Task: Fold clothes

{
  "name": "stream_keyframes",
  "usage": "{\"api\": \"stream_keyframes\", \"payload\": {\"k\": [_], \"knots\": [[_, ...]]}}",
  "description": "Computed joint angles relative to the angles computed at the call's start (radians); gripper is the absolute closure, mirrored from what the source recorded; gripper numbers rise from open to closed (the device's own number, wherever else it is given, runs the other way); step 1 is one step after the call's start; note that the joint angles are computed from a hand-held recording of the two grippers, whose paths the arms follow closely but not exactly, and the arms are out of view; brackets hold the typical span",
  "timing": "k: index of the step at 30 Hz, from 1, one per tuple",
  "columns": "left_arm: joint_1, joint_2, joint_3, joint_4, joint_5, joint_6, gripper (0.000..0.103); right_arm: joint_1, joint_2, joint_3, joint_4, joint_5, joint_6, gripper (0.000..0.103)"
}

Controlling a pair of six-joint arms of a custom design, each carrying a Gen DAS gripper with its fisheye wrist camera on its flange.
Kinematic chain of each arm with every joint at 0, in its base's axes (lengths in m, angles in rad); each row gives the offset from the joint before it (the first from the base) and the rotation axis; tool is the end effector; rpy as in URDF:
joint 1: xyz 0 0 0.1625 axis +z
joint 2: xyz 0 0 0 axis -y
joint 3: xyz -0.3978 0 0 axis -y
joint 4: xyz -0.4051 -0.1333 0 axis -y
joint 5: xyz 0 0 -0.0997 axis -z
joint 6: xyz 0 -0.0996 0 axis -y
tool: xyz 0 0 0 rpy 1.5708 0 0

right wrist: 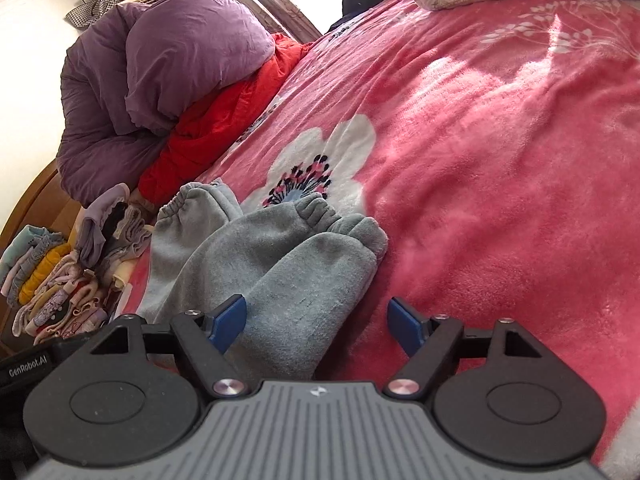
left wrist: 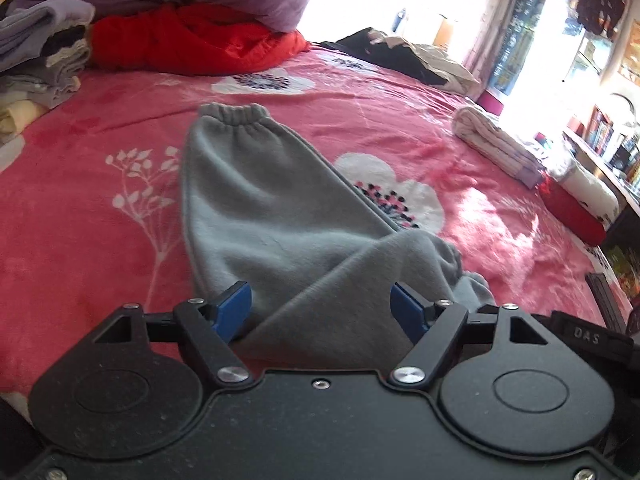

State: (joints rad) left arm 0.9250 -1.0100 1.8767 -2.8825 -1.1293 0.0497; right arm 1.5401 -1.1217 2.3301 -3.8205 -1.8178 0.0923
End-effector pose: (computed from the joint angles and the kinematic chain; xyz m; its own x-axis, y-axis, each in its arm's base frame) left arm -0.2222 -0.5871 0.1522 -0.8047 0.4326 -0.4066 0.5839 0.7002 -0.4108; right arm 0.0951 -0.4532 0.1793 -0.9572 0.2862 0.0434 0.1042 0.4805 -0.8708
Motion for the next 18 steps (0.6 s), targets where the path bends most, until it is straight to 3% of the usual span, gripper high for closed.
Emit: {"api": "stream_keyframes", "payload": {"k": [5, 7, 9, 11, 12, 13, 15, 16, 18], "knots": [[0.046, 0.014, -0.035, -0.018, 0.036, -0.046, 0.026, -0.01, 0.039, -0.029, -0.031, 0.029, -0.002, 0.025], [0.066, 0.017, -0.042, -0.029, 0.017, -0.05, 0.026, -0.016, 0.053, -0.038, -0.034, 0.064, -0.012, 0.037], [0.082, 0.022, -0.048, -0.032, -0.023, -0.045, 0.028, -0.005, 0.072, -0.051, -0.051, 0.053, -0.043, 0.062], [0.094, 0.03, -0.057, -0.016, -0.059, -0.036, 0.041, 0.006, 0.085, -0.059, -0.07, 0.038, -0.071, 0.072], [0.096, 0.033, -0.061, -0.007, -0.073, -0.027, 0.062, 0.007, 0.085, -0.058, -0.084, 0.039, -0.075, 0.075], [0.097, 0.036, -0.063, 0.002, -0.086, -0.017, 0.074, 0.008, 0.085, -0.055, -0.098, 0.04, -0.078, 0.077], [0.089, 0.04, -0.058, -0.013, -0.078, 0.016, 0.083, 0.01, 0.083, -0.049, -0.126, 0.041, -0.082, 0.089], [0.085, 0.041, -0.055, -0.02, -0.076, 0.03, 0.09, 0.008, 0.078, -0.045, -0.136, 0.043, -0.08, 0.089], [0.079, 0.039, -0.05, -0.032, -0.079, 0.048, 0.092, 0.0, 0.07, -0.036, -0.153, 0.056, -0.073, 0.089]]}}
